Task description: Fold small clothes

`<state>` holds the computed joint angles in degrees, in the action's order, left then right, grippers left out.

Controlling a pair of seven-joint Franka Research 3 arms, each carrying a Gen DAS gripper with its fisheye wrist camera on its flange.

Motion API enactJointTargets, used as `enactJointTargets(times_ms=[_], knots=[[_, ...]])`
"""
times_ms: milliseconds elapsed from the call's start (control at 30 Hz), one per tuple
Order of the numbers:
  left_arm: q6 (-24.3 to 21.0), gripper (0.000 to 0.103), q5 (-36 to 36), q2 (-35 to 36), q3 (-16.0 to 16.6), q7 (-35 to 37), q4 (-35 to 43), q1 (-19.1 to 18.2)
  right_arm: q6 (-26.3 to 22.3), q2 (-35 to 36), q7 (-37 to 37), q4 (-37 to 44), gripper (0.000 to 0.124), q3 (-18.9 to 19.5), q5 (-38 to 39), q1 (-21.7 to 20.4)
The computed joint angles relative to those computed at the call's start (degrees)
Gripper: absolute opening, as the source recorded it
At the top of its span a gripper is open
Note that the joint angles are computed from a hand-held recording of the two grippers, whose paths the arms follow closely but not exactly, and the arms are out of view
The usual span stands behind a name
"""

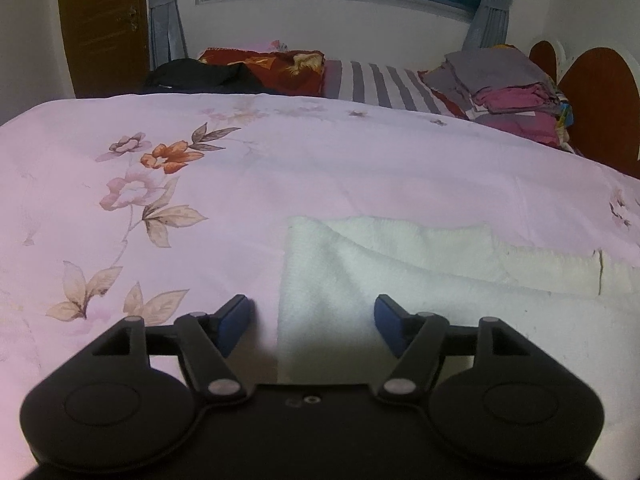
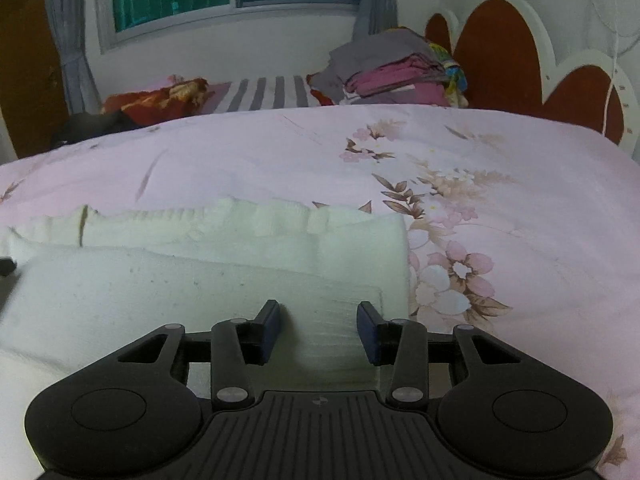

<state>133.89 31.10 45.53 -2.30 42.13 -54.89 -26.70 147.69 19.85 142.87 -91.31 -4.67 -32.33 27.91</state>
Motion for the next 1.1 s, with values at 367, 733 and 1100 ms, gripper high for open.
enactJointTargets(times_ms=[367, 733, 1100], knots=[[6.65, 0.068, 5.38, -10.60, -0.23, -5.55, -14.56, -1.10, 3.85, -4.21, 3.62, -4.65, 0.042, 0.93, -3.19, 0.56], [7.72, 0.078, 5.60, -14.10, -2.79, -6.99, -22.62, -0.20, 6.35, -8.02, 2.66, -12.31, 0.041, 2.84, -1.71, -1.44], [5.38, 0.072, 6.57, -18.90, -4.39, -10.34, -26.59, -0.58, 9.05, -15.38, 0.77, -19.47, 0.042, 6.14, -0.12, -4.63]])
